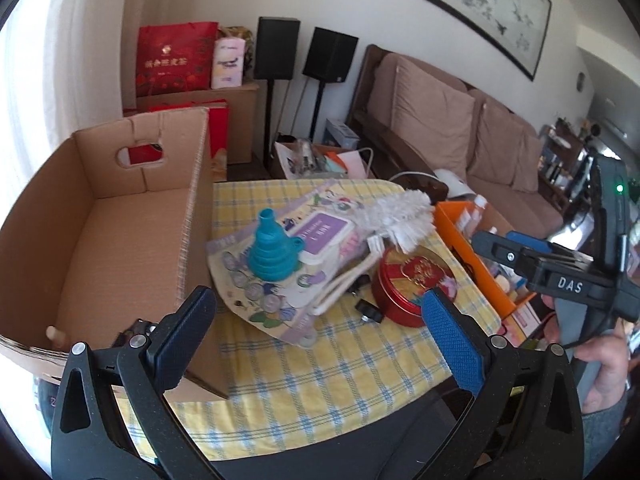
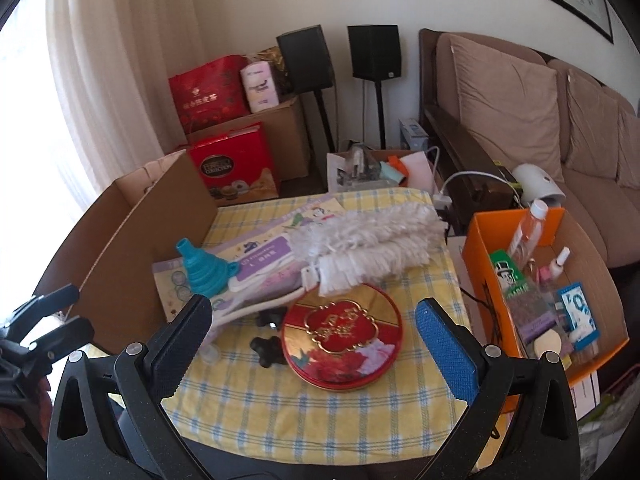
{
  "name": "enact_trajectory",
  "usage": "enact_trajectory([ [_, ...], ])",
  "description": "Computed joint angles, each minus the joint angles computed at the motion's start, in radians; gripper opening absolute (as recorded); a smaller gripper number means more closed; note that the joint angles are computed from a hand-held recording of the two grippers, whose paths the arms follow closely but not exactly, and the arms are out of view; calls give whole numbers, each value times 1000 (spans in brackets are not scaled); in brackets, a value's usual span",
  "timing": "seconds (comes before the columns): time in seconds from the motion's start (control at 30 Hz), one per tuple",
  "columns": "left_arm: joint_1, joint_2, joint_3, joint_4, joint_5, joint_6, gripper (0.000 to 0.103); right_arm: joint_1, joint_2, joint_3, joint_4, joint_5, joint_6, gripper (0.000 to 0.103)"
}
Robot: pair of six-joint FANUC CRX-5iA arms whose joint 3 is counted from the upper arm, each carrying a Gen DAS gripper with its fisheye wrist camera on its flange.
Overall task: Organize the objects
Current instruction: 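Move the left gripper back over the table toward the clear cup, then grasp the small clear plastic cup with the left gripper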
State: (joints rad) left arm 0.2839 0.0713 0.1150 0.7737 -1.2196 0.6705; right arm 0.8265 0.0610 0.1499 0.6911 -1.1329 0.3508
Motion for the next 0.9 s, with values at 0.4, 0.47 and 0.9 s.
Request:
enact_trajectory([
  [0.4,-49,-90,-153,-72,58,-107,102,0,-41,-76,-59,50,-25,101],
  [0.47,-50,-100,-180,-76,73,-116,98,3,-48,-88,-63,64,-33,98],
  [0.9,-76,-62,-217,-152,168,11,65,30,-31,-79,-134,80,21,64],
])
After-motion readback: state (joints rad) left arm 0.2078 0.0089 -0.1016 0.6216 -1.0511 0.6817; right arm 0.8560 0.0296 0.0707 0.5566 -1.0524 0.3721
